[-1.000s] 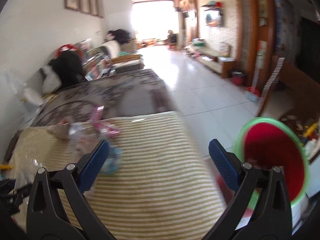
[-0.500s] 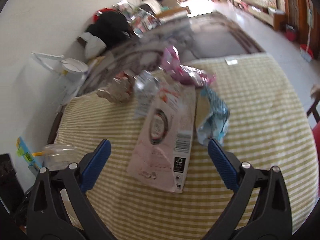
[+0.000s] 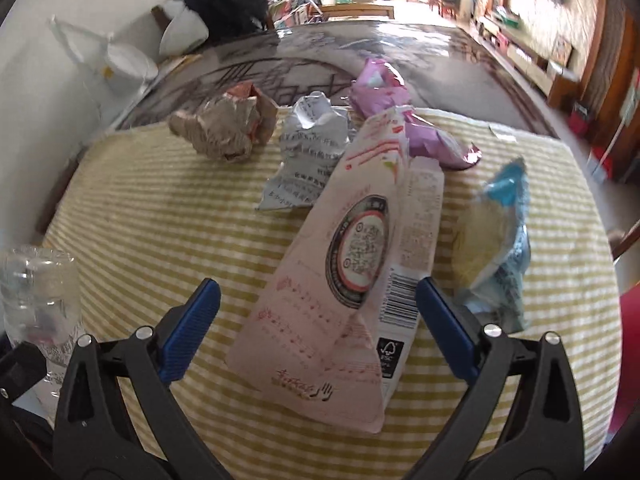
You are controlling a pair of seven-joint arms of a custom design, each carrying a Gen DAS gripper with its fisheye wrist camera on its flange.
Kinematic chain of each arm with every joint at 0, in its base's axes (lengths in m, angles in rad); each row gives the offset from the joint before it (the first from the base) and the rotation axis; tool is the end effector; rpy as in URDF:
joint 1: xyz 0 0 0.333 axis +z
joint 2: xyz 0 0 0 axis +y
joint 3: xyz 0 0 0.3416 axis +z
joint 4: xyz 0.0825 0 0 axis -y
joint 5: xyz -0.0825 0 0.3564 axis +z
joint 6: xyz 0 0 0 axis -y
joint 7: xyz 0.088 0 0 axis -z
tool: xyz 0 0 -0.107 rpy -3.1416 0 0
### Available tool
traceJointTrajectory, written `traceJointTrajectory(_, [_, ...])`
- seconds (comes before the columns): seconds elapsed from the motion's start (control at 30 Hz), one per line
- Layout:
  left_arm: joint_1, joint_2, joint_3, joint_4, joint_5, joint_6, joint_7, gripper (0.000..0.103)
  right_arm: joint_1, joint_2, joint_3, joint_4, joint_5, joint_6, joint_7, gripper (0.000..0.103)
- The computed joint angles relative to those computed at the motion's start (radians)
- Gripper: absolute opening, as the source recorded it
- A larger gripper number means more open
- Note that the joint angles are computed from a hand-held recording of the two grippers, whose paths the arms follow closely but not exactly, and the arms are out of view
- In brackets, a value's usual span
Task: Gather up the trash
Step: 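Grasp the pink snack bag with the right tool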
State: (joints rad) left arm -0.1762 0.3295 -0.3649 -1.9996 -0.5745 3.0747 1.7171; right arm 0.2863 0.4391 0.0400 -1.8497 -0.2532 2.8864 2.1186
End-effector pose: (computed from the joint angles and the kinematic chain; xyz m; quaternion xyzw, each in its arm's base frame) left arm 0.5736 -0.2677 0.4231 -0.6317 0.6730 -0.3817 0.0486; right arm 0.6353 0.2265 0.3949 -0.6731 0.6765 -0.1554 0.2552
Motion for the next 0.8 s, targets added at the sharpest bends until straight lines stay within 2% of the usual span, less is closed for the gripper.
traceJointTrajectory(0.07, [-0.010,0.007,0.016,0.009,0.013,-0.030,-0.017,0.053,0.022,0.003,-0.021,0.010,-0.027,-0.019,0.011,0.097])
traceJointTrajectory(0.13, [-0.020,0.013,0.032,0.016,0.028,-0.053,-0.034,0.053,0.047,0.003,-0.049,0.012,-0.061,-0.027,0.038,0.092])
traceJointTrajectory(0.17, [-0.034,0.018,0.051,0.022,0.045,-0.071,-0.053,0.053,0.067,-0.001,-0.074,0.010,-0.093,-0.034,0.063,0.083])
traceJointTrajectory(0.3, [-0.065,0.038,0.094,0.039,0.101,-0.125,-0.122,0.053,0.022,-0.013,-0.027,-0.008,-0.072,0.003,0.038,0.058])
traceJointTrajectory(0.33, [-0.072,0.047,0.104,0.047,0.115,-0.140,-0.141,0.053,0.011,-0.017,-0.016,-0.011,-0.061,0.003,0.027,0.056])
traceJointTrajectory(0.5, [-0.073,0.074,0.106,0.071,0.146,-0.171,-0.177,0.058,-0.010,-0.020,0.007,-0.017,-0.019,0.007,-0.005,0.056])
traceJointTrajectory(0.57, [-0.098,0.078,0.132,0.076,0.186,-0.174,-0.213,0.061,0.002,-0.021,-0.007,-0.019,-0.025,0.012,0.006,0.057])
traceJointTrajectory(0.7, [-0.084,0.094,0.116,0.089,0.190,-0.176,-0.218,0.061,0.016,-0.014,-0.027,-0.011,-0.033,-0.017,0.034,0.076])
traceJointTrajectory(0.8, [-0.086,0.104,0.118,0.106,0.202,-0.183,-0.228,0.061,0.014,-0.014,-0.029,-0.013,-0.039,-0.016,0.044,0.080])
